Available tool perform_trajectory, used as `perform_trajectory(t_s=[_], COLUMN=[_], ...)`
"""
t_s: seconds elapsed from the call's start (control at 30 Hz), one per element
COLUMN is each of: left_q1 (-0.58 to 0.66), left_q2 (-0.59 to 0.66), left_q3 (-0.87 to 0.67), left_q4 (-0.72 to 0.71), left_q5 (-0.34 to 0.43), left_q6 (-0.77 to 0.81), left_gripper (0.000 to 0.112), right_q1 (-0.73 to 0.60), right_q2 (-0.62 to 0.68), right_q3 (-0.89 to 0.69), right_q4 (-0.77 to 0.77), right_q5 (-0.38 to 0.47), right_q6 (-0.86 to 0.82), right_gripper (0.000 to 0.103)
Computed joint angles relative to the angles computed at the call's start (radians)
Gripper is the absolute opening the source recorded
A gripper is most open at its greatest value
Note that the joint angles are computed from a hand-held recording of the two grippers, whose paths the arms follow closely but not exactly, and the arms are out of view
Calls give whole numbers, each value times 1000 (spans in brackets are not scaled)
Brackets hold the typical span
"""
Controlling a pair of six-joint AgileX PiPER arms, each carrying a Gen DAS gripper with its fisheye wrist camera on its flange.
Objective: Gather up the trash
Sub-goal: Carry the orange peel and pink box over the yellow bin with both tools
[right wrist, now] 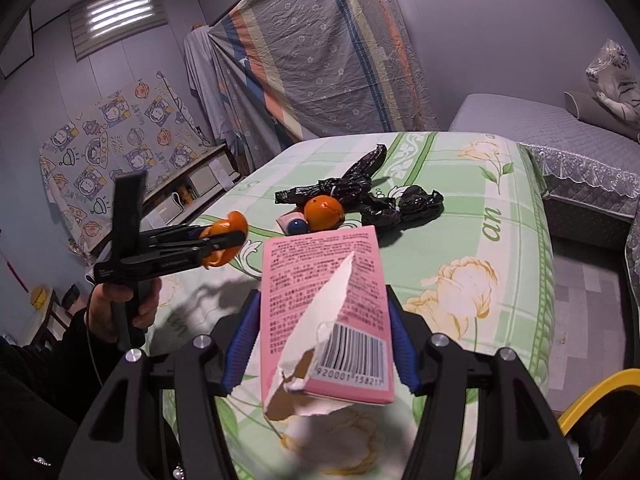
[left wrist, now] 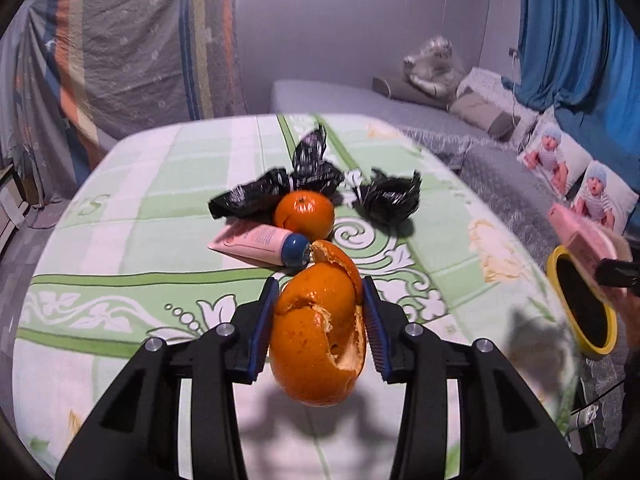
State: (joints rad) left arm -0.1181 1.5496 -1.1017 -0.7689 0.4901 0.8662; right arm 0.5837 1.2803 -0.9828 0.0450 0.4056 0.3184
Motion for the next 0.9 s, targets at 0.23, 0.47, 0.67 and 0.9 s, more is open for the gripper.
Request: perform_trajectory(t_s=[0.23,0.47,0.67,0.9], left_q1=[0,-89,-231,-406], left_q2=[-249,-367,-376,-316], left_q3=[180,209,173,80], left_q4=[-102,-24,89,254], left_q5=[-71,-76,-118,-164], left_q6=[38,-92,-221,-398], left_gripper=[40,40,40,40], right_q1=[116,185,210,231], right_q2=[-107,-193,-291,-432], right_q3=[63,119,162,203], right_q4=[-248,-430,-570,-703], right_q5=[26,74,152,295], right_q6=[310,553,716,840], right_gripper=[56,56,56,56])
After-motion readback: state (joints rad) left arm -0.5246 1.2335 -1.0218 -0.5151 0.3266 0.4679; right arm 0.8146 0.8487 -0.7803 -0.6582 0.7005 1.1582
